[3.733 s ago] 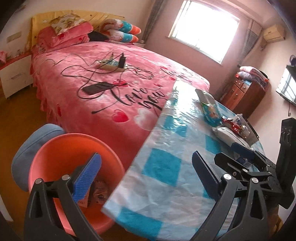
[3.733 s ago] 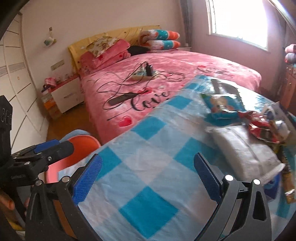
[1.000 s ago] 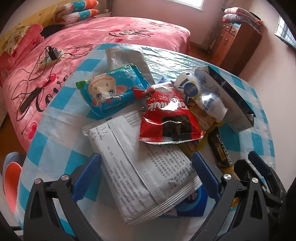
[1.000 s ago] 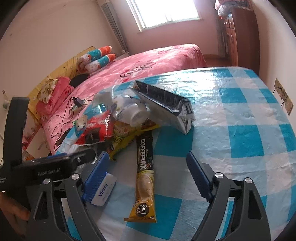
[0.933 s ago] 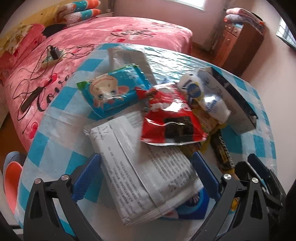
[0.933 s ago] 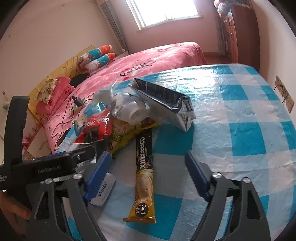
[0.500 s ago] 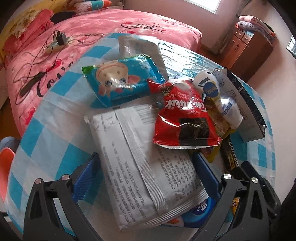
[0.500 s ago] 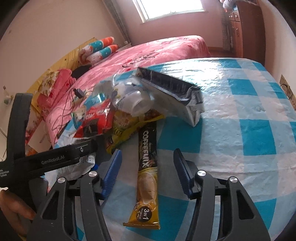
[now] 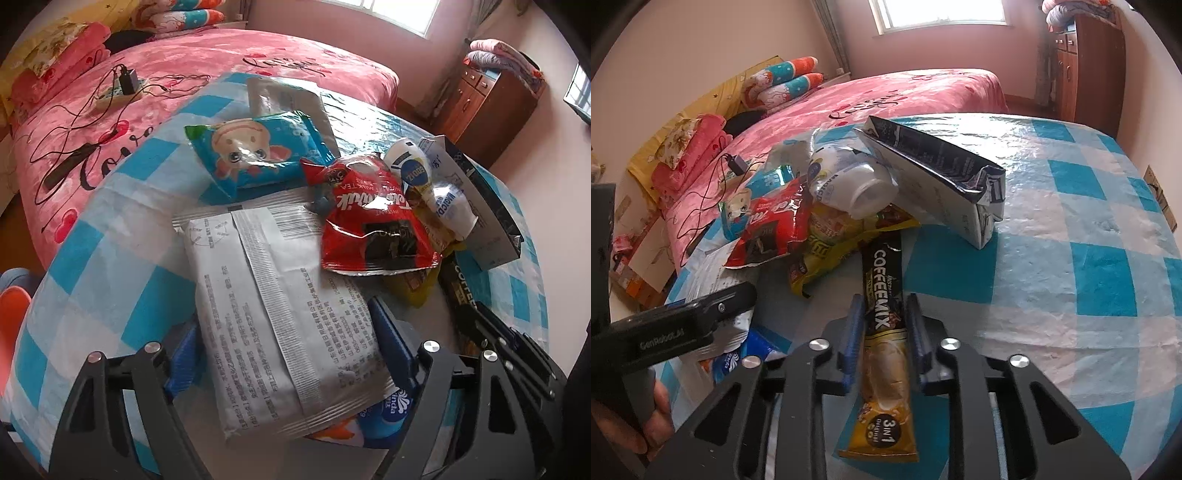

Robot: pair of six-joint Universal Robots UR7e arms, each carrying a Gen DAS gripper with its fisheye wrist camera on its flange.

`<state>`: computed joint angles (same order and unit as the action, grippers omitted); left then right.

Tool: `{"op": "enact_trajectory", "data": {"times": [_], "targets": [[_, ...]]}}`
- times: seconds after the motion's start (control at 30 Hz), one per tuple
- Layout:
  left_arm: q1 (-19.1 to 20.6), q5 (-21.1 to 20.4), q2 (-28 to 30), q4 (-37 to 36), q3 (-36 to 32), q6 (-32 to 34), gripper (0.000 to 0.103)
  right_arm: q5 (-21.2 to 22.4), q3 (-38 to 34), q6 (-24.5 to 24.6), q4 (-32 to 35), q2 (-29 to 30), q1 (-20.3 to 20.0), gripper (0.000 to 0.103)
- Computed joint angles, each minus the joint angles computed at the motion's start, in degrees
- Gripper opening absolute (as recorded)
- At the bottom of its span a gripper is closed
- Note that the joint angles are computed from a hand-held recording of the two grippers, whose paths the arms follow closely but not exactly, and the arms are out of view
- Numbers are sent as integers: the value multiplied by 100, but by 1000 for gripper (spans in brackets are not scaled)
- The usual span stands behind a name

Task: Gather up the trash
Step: 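Grasp the white paper packet with the left tool while the right tool grasps the COFFEEMIX stick, then lift the white packet and COFFEEMIX stick off the table with both tools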

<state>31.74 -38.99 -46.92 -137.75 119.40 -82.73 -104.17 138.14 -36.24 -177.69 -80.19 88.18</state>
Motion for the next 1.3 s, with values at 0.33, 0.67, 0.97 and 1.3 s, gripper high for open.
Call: {"op": "enact_trajectory", "data": {"times": [0.33, 0.67, 0.97, 1.3], "targets": [[-268, 64, -223, -812, 663, 18, 80, 427, 29, 66, 284, -286, -264, 17], [-600, 189, -482, -1693, 1252, 414, 80, 1141, 173, 148, 548, -726, -545, 13], [-860, 121, -844, -1919, 1811, 251, 80, 1272, 130, 358, 953, -895, -585, 12], [-1052, 39, -1098, -2305, 2315, 313, 80, 1215, 218, 519, 1058, -1151, -348, 12]]}}
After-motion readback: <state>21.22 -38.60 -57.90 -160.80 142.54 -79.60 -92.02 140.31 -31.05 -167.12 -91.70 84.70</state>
